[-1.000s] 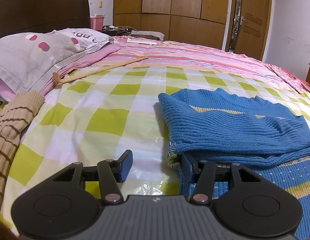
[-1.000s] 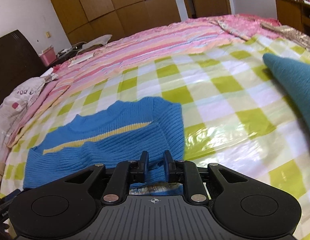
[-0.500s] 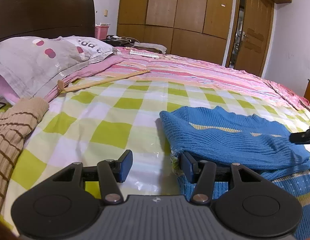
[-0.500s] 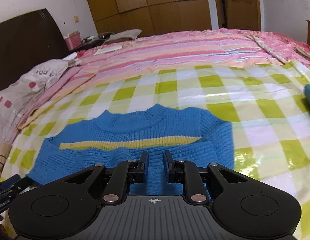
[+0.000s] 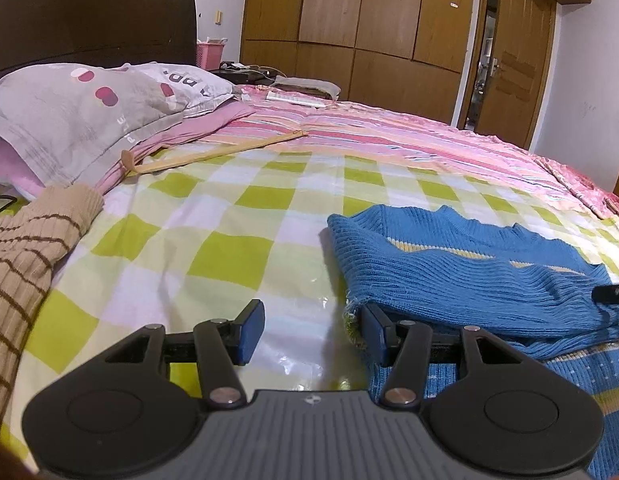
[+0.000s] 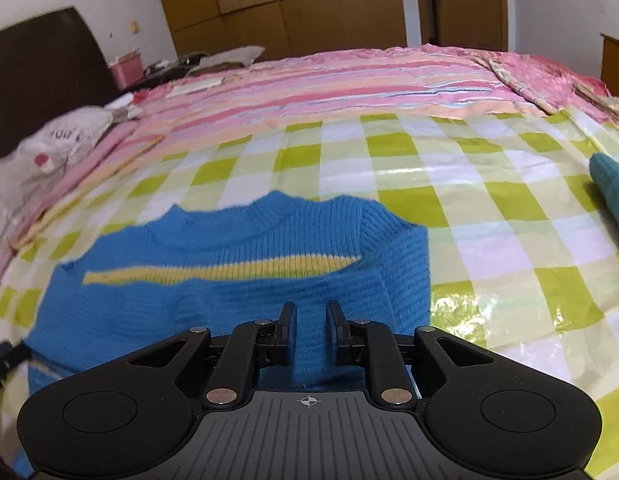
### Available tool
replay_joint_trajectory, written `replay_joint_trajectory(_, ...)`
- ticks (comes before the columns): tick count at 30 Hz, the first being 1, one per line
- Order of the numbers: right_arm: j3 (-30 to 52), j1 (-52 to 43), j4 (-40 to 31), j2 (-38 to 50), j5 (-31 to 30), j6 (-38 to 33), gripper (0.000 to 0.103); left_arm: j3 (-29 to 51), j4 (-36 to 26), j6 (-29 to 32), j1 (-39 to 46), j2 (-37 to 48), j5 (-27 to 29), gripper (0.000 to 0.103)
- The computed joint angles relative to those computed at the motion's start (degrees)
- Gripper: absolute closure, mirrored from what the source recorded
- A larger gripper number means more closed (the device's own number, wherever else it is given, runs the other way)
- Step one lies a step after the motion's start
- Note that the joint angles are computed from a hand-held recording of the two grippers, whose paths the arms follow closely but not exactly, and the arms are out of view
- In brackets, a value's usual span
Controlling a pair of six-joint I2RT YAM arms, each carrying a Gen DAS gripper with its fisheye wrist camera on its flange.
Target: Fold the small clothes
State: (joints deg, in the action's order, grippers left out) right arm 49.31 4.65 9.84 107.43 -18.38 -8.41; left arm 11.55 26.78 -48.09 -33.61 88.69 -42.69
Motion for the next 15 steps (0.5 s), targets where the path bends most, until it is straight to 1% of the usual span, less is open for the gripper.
replay_joint_trajectory(2, 0.52, 0.39, -0.79, 0.87, 1.68, -0.34, 0.087, 0.47, -1.13, 0.01, 0.57, 0.2, 1.13, 0.045)
replay_joint_trajectory(4, 0.42, 0.2, -0.37, 1.11, 1.58, 0.03, 0.087, 2.04, -3.96, -0.34, 1.34, 1.49, 2.43, 0.044)
replay_joint_trajectory(5, 0.43, 0.14, -0.73, 0.79, 1.52, 0.37, 0.087, 2.34, -4.42, -0.53, 1.65, 1.87, 2.92, 0.044)
replay_joint_trajectory(8, -1.08, -0.22, -0.93, -1.43, 1.08, -0.34, 0.086, 1.44, -3.28, -0.61, 1.79, 1.09, 3.26, 0.044)
replay_joint_trajectory(11, -3.96, -1.71, -1.53, -4.5, -1.02, -1.44, 0.086, 1.14, -3.35, -0.84, 1.96, 0.69, 3.84, 0.044)
replay_joint_trajectory(15, -5.79, -3.7, -3.54, -5.2, -1.19, -4.29, 0.087, 1.83, -5.25, -1.29, 1.05, 1.15, 3.22, 0.043)
